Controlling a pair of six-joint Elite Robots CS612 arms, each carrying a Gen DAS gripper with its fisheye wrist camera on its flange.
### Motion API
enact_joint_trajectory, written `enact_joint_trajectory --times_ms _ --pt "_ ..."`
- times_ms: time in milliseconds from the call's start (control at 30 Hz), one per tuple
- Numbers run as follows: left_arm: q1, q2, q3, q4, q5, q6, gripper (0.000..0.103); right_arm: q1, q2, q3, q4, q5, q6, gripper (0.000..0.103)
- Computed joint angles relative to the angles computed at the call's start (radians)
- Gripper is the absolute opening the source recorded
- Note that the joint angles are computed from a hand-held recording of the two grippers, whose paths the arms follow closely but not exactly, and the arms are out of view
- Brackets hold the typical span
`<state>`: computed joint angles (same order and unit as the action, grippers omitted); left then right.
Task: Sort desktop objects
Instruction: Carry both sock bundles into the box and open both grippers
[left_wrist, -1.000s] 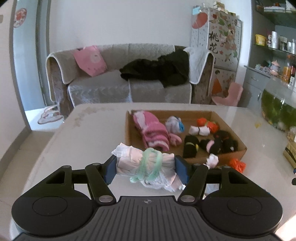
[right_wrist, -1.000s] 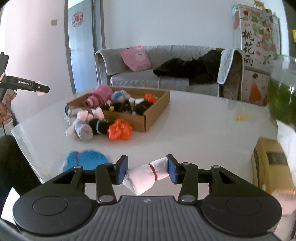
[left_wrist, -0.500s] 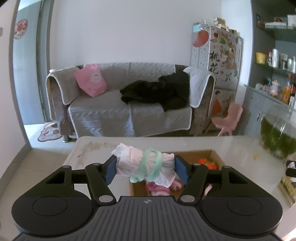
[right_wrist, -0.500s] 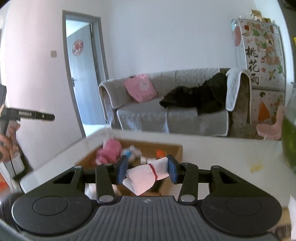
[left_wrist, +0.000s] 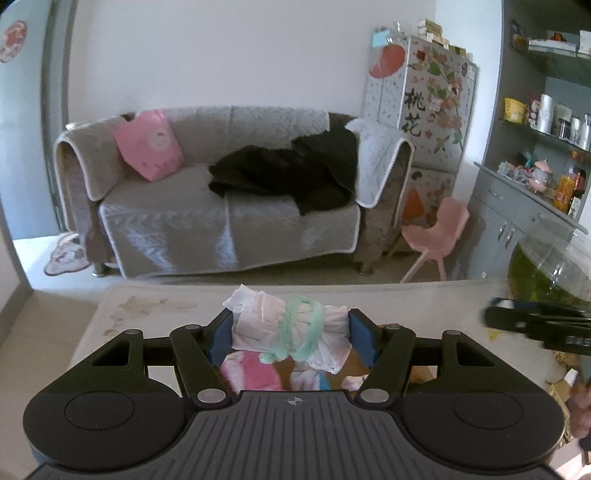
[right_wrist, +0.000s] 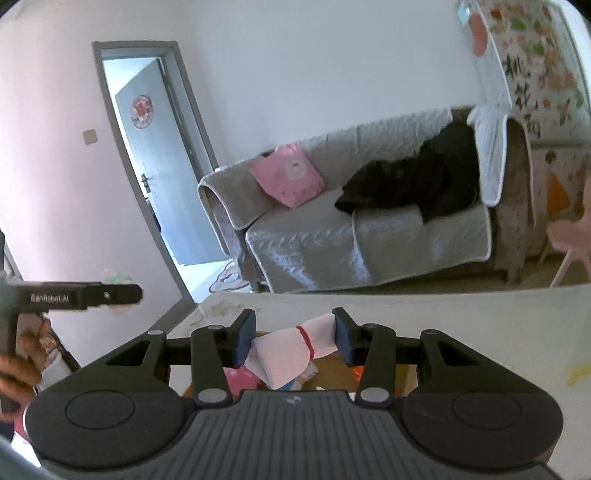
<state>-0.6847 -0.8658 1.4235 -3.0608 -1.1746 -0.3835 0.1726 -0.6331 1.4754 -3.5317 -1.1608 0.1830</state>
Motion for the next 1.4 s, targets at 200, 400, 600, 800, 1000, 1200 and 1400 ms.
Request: enact_joint_trajectory --times_ms 200,400,600,800,1000,1200,1400 --pt "0.021 0.078 -0.102 0.099 -0.123 -0.051 0.070 -0.001 0.051 -0.082 0.107 0.027 0.094 0.042" --pt "0.035 0.155 -0.192 0.214 -0.205 -0.096 0.070 0.005 0.089 -0.132 0.204 -0.005 0.122 0.042" --pt "0.036 0.206 -0.251 0.307 -0.227 -0.091 0.070 0.027 0.099 -0.155 0.278 -0.079 0.099 0.042" --pt "0.035 0.224 -0.272 0.377 -0.200 -0.102 0.071 0.049 0.112 -0.188 0.355 -0.144 0.041 0.043" --pt "0.031 0.225 -0.264 0.400 -0.169 -0.114 0.079 0.058 0.112 -0.195 0.377 -0.187 -0.006 0.046" --pt "0.023 0.209 -0.241 0.388 -0.147 -0.105 0.086 0.058 0.105 -0.186 0.347 -0.207 -0.014 0.054" --pt "0.017 0.160 -0.168 0.313 -0.123 -0.109 0.088 0.045 0.072 -0.124 0.247 -0.188 0.013 0.057"
